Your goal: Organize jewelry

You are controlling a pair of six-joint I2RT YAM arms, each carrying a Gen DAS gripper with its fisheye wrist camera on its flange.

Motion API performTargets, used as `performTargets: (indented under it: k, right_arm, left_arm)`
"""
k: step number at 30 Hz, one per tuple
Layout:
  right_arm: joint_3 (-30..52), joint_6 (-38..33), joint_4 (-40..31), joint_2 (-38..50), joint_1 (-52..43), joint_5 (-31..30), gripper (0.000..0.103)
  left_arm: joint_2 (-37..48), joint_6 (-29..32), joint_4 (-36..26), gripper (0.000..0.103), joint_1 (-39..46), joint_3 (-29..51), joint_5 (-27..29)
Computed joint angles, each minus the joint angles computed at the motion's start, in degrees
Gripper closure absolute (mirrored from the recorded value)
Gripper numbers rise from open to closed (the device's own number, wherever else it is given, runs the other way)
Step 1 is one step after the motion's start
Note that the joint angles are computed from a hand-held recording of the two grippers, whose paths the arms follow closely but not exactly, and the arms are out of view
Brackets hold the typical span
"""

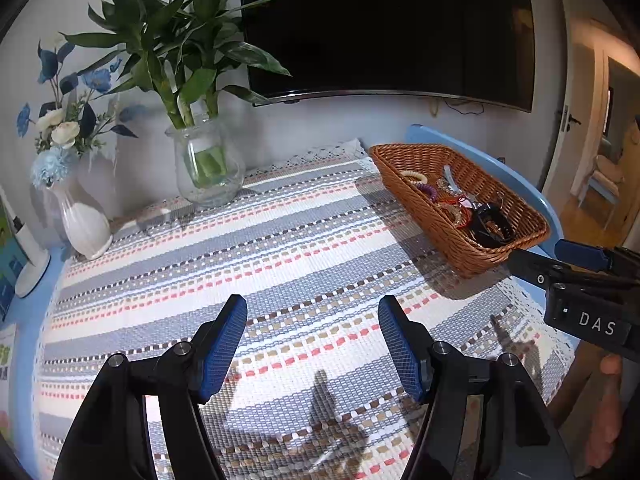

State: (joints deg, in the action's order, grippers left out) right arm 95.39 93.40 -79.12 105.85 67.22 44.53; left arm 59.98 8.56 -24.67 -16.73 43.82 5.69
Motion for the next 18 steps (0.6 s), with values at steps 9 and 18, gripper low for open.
performTargets:
  k: [9, 18]
  right_arm:
    - [1.8, -0.4, -0.8, 1.1, 0.3, 0.0, 0.030]
    - [1.4, -1.0, 0.1, 1.2, 0.2, -0.5, 0.030]
  left_arm:
    - [0.2, -0.1, -0.5, 0.034, 0.6, 0.1, -0.1]
    - [0.0, -0.2, 0.8, 0.034, 2.3, -0.6, 1.0]
